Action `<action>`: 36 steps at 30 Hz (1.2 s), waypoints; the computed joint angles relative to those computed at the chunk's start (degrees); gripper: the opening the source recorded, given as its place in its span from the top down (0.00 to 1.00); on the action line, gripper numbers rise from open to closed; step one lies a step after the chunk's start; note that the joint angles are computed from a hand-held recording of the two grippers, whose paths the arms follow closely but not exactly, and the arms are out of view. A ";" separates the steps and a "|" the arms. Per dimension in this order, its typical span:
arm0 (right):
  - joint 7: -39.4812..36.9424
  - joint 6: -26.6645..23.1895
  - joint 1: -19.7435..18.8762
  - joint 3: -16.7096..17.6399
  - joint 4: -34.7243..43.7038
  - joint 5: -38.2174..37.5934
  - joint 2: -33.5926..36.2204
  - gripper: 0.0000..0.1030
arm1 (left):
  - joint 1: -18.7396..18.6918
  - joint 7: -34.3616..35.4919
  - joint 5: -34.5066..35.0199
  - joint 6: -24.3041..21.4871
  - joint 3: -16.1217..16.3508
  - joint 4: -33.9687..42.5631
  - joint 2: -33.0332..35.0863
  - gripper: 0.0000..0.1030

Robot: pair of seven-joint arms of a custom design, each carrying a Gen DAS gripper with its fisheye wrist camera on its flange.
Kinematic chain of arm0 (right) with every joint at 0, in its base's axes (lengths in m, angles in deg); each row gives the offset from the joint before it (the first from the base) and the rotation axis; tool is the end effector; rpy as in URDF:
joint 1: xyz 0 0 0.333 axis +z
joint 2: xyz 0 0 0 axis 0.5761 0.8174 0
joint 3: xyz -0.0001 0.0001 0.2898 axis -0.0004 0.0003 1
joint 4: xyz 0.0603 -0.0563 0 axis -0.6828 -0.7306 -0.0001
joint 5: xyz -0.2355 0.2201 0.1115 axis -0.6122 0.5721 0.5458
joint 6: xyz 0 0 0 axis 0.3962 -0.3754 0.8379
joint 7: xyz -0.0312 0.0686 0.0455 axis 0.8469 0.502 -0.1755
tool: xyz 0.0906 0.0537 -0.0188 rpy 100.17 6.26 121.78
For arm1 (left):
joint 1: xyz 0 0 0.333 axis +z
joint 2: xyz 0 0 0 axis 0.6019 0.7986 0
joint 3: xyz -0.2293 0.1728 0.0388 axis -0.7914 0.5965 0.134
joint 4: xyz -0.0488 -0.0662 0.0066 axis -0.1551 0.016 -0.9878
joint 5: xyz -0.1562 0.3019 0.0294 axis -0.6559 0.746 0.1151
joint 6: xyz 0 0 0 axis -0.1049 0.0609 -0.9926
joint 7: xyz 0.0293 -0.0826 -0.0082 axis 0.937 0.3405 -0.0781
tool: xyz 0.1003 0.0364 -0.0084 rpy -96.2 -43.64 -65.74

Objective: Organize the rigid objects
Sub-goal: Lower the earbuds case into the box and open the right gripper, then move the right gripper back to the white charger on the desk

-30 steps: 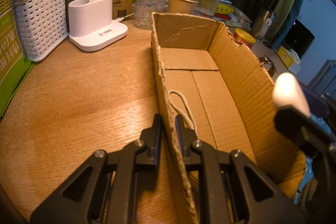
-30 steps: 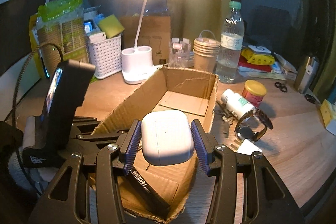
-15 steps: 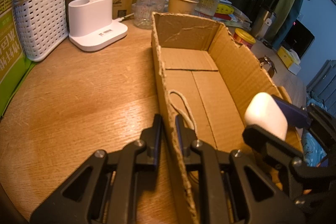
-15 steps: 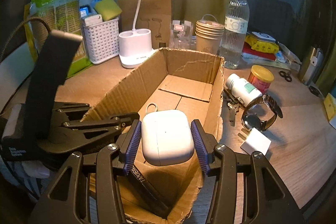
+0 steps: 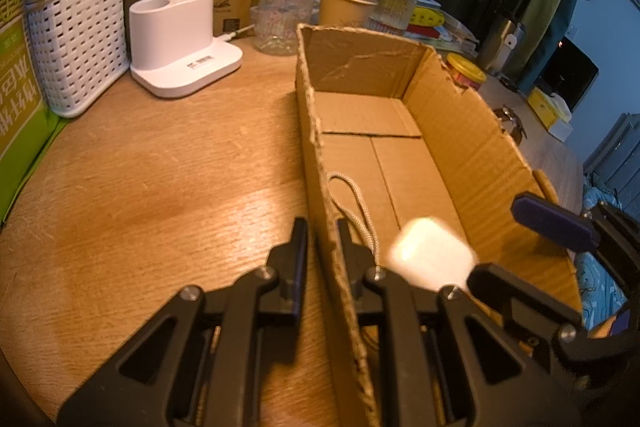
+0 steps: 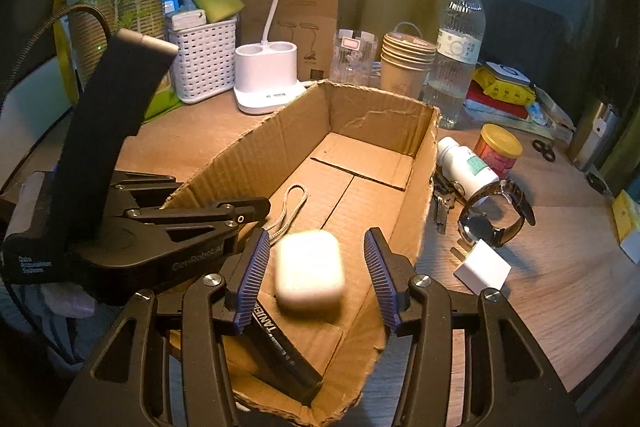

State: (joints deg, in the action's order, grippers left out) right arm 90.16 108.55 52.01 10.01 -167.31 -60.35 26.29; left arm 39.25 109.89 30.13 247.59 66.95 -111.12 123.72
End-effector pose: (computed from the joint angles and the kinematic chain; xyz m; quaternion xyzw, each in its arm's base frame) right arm 0.5994 0.1580 0.3452 -0.7932 0.4871 -0.2266 0.2868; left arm 0.6325 -0.1832 0.2823 -0.6365 0.6858 -0.3276 0.1310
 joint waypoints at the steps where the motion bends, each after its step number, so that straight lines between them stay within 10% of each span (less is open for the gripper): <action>1: -0.26 0.32 -0.51 0.54 -0.11 0.38 -0.13 0.48 | 0.35 0.26 -0.06 -0.14 -0.37 0.11 0.07 0.87; 9: -3.36 3.92 -6.06 5.97 -1.35 5.45 -1.86 0.48 | 0.40 0.50 -0.26 -0.16 -0.43 0.10 0.06 0.87; 22: -3.24 6.26 -8.35 5.66 -2.09 9.13 -3.01 0.48 | 0.39 0.58 -0.36 -0.04 -0.39 -0.06 0.01 0.87; 36: 5.83 5.91 -0.89 -6.07 -0.76 6.70 -0.63 0.38 | 0.43 0.68 -0.42 -0.05 -0.45 -0.05 0.02 0.87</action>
State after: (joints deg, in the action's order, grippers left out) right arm 95.99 114.46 51.11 3.94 -168.07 -53.65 25.66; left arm 39.69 110.57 29.71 247.54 66.50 -111.17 123.74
